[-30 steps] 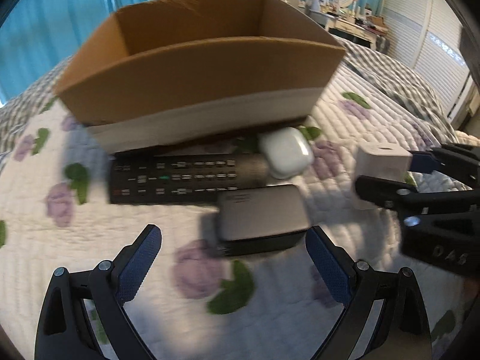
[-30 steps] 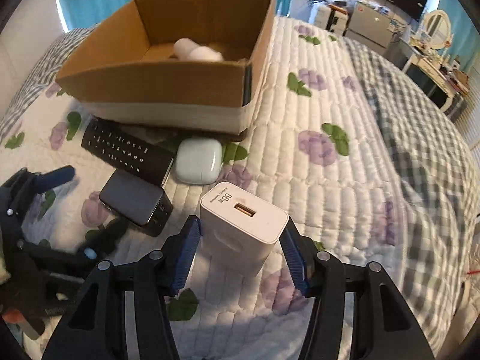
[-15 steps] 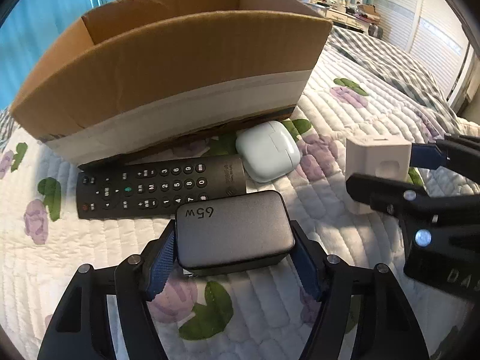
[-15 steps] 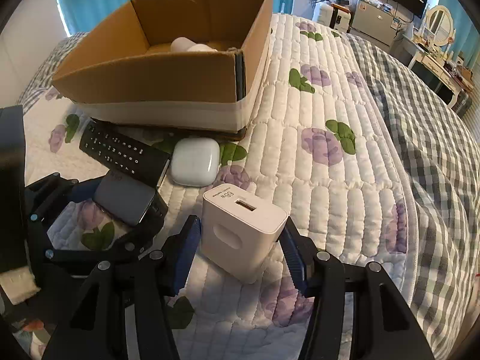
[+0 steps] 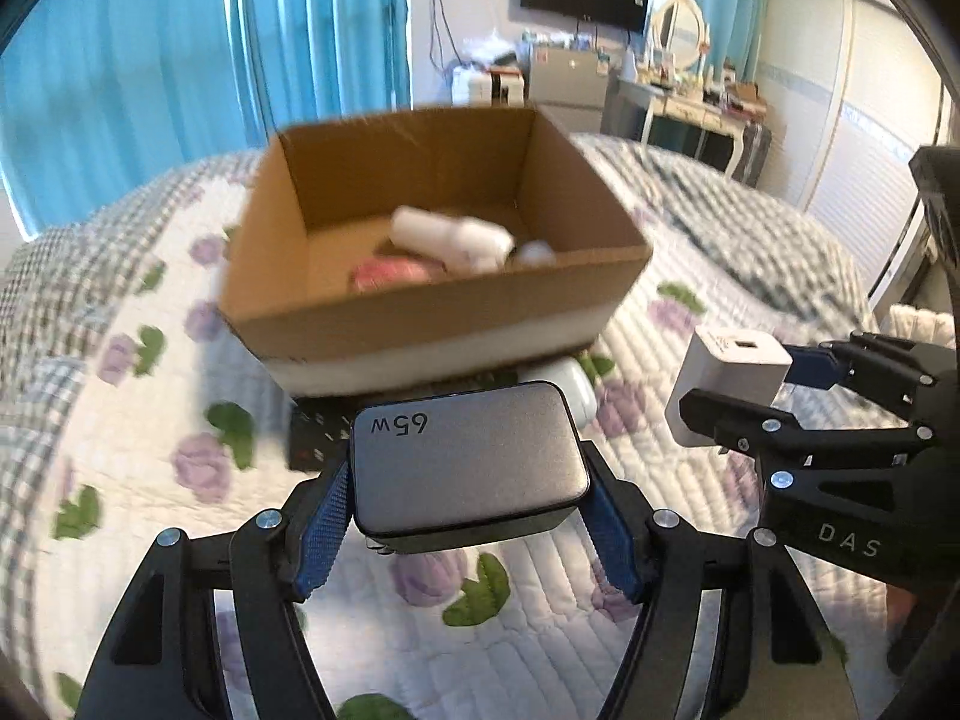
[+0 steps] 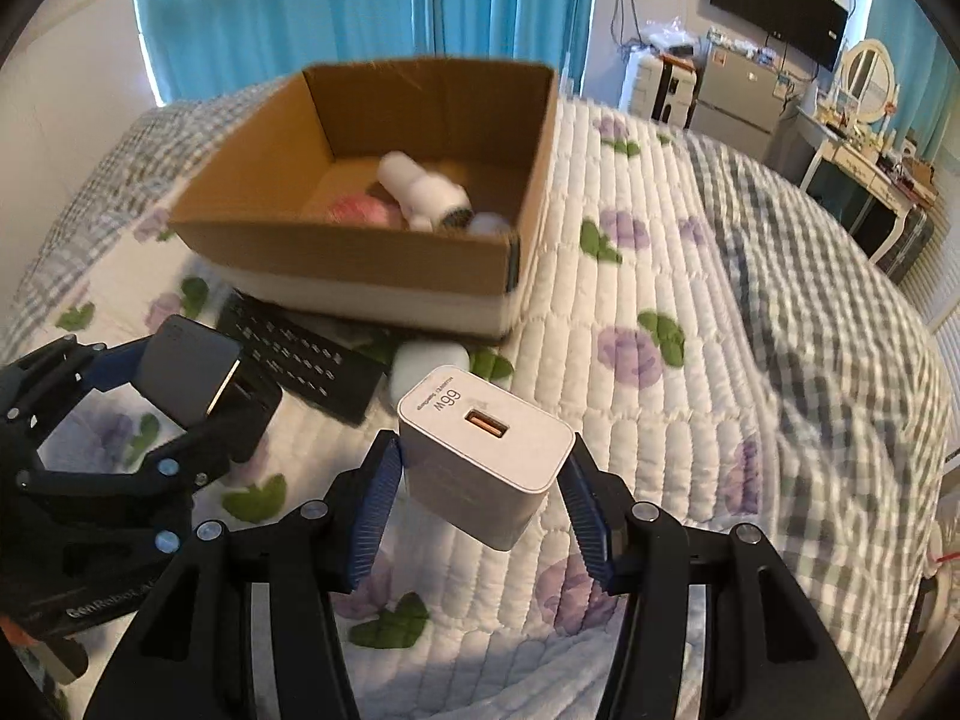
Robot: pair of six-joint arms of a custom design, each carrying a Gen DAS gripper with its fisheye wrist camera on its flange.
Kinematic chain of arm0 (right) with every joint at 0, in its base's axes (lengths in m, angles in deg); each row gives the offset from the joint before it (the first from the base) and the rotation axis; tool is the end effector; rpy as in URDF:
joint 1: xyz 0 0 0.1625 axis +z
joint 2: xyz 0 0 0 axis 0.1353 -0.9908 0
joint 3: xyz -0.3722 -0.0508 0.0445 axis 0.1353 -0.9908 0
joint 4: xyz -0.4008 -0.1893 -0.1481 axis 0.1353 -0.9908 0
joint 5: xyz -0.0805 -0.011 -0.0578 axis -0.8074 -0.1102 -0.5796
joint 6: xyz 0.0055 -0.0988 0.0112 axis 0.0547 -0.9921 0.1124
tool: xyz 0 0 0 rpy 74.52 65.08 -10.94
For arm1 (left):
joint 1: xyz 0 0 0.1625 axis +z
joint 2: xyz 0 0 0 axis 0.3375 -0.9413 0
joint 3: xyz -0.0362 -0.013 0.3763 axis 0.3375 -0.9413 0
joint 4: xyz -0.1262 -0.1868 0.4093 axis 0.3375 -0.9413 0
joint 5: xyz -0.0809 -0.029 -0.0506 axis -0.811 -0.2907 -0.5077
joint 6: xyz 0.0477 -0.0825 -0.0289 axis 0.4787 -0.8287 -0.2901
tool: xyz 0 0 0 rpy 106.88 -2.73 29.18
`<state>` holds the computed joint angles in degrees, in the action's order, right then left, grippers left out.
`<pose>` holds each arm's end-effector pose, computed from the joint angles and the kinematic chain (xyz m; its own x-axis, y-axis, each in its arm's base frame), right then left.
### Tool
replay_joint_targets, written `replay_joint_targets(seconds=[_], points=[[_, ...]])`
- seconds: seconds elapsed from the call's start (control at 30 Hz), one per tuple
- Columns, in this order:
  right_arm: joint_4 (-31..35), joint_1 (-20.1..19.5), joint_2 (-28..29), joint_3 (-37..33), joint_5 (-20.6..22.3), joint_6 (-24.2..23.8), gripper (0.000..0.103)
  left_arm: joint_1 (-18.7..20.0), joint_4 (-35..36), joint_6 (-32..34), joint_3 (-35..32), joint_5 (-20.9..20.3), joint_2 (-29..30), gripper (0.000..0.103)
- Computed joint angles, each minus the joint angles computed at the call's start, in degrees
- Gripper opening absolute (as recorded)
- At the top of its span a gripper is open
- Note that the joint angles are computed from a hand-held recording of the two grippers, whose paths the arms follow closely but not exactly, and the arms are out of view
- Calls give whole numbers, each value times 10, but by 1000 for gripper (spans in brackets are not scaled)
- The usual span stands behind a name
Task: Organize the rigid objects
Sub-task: 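Carry both chargers over the box and open both grippers to drop them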
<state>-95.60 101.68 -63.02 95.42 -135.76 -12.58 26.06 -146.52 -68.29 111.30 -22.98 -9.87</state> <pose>0.2457 -0.4787 0.1428 -0.6460 -0.3353 0.6857 -0.6124 0.7640 -0.2033 -0.1672 -0.4680 0.2403 -0.6973 0.2467 -0.6730 0.5892 0.7320 -0.3421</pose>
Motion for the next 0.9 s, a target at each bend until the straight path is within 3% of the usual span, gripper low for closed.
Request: replay_joint_targets(seconds=[0.27,0.47,0.67,0.9], points=[[14,52,-7,-38,-3,-2,53,-15,-22,34,-39,4,-1,71],[13,76,22,-99,1,-17,53,4,-68,85,-103,12,54,71],[17,74,62,-161,16,-25,53,43,-117,143,-175,21,140,71],[23,51,105,-211,34,-33,53,86,-125,169,-236,12,224,71]])
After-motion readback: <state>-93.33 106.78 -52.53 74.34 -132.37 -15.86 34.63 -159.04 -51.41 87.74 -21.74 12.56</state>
